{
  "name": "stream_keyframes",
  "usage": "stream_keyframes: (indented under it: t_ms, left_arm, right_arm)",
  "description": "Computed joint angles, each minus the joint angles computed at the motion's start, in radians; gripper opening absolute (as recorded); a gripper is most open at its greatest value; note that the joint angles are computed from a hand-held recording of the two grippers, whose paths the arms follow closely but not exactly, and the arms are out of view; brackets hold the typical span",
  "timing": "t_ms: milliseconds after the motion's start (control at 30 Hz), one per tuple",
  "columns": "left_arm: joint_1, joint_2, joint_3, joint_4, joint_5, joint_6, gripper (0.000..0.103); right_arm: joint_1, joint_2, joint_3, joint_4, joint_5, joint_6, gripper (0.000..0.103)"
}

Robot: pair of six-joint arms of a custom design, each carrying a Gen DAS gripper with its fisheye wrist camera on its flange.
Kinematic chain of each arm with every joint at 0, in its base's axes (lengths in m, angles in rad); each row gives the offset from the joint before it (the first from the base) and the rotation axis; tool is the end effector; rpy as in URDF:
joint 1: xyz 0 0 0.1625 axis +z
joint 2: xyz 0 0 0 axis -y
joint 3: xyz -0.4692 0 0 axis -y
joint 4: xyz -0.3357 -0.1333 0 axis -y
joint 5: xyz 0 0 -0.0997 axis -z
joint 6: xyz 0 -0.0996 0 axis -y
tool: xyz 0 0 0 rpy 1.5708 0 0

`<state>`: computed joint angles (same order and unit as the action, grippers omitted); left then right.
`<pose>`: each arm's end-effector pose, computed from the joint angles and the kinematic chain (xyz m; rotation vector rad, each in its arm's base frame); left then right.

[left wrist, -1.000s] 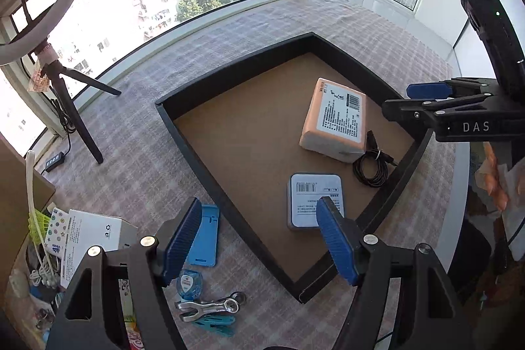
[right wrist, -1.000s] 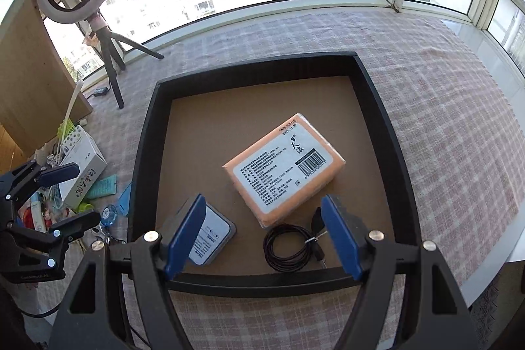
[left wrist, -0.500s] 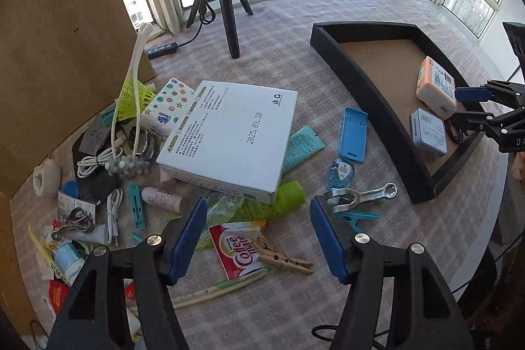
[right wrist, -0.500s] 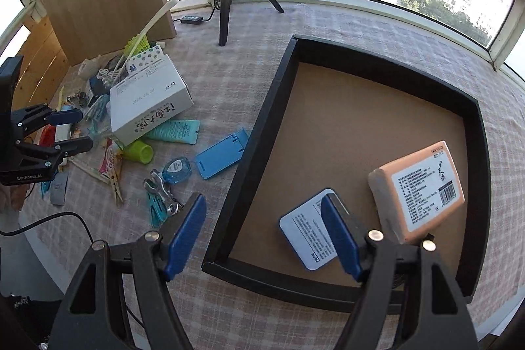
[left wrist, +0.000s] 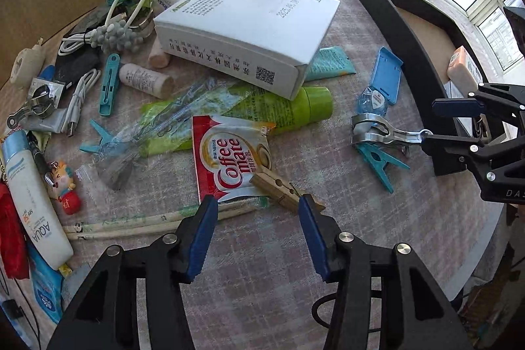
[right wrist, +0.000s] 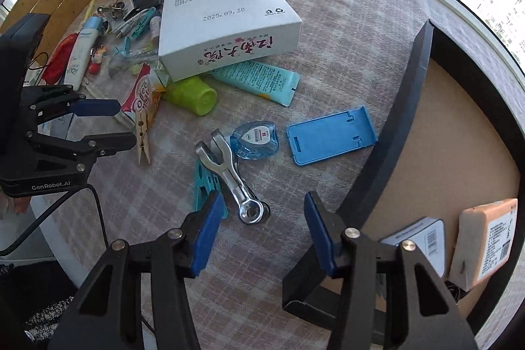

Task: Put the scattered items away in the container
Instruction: 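Move the right gripper to the silver clip while the left gripper reaches the wooden clothespin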

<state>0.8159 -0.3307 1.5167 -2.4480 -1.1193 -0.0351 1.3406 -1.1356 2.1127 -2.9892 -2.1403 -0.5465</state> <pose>-0.3081 -0.5855 -0.1120 1.0050 2.4064 0.1441 -0.0392 -0.5163 0.2764 0.2266 -2.4402 0.2366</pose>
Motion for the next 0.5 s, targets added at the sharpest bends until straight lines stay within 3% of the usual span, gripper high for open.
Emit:
stream_keyframes:
  t_ms: [200, 333, 433, 500]
  left_arm:
    - [-0.008, 0.025, -0.014, 0.01, 0.011, 0.004, 0.049]
    - [-0.015, 0.035, -0.018, 0.01, 0.014, 0.006, 0.048]
    - [-0.023, 0.042, -0.012, 0.0, 0.025, 0.018, 0.046]
    - [-0.025, 0.043, -0.008, -0.005, 0.021, 0.021, 0.046]
  right_arm:
    - [-0.01, 0.03, -0.021, 0.02, 0.002, -0.002, 0.05]
    - [-0.016, 0.044, -0.036, 0.037, 0.002, 0.007, 0.045]
    - [-0.015, 0.056, -0.042, 0.046, -0.004, 0.011, 0.039]
    - [-0.014, 0.063, -0.044, 0.054, -0.01, 0.012, 0.029]
